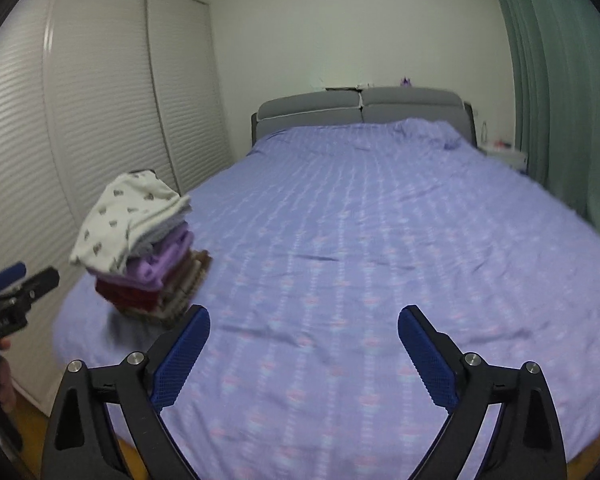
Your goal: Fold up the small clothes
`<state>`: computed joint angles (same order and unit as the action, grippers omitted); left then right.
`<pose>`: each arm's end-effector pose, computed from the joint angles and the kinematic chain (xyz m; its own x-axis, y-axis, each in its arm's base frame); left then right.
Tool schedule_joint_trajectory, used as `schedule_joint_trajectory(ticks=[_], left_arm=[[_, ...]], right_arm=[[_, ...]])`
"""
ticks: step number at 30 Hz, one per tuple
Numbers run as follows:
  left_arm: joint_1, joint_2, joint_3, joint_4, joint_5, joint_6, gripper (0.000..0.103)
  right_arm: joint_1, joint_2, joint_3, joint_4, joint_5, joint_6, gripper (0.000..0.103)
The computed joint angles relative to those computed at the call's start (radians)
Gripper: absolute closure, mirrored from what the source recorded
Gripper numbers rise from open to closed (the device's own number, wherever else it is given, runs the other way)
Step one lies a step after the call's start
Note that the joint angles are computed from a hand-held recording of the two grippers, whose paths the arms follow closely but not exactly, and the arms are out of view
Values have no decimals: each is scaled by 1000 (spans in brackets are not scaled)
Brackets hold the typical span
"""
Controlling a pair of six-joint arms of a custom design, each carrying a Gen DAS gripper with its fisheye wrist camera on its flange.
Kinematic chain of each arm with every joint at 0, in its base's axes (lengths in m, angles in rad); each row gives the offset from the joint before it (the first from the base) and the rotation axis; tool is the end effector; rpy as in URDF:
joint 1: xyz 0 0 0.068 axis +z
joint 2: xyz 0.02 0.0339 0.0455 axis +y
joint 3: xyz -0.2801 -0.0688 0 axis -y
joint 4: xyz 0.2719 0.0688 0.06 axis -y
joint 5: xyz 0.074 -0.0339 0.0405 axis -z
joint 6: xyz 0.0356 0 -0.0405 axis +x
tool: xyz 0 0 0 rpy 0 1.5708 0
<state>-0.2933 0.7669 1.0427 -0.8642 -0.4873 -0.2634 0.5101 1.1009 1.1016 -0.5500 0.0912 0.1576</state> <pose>0.1497 -0.0278 0.3811 -0.4824 -0.0946 -0.8708 -0.2517 0.9672 0.0343 0.2271 0.1233 0.3663 -0.5157 -0.1094 -0.8498 -0.3418 0.9358 0.0869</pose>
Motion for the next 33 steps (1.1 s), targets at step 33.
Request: schedule_joint_trajectory(ticks=[33], left_arm=[[-881, 294, 118, -193, -471, -543, 0]], right_arm=[[-757, -452, -124, -331, -491, -291, 7]])
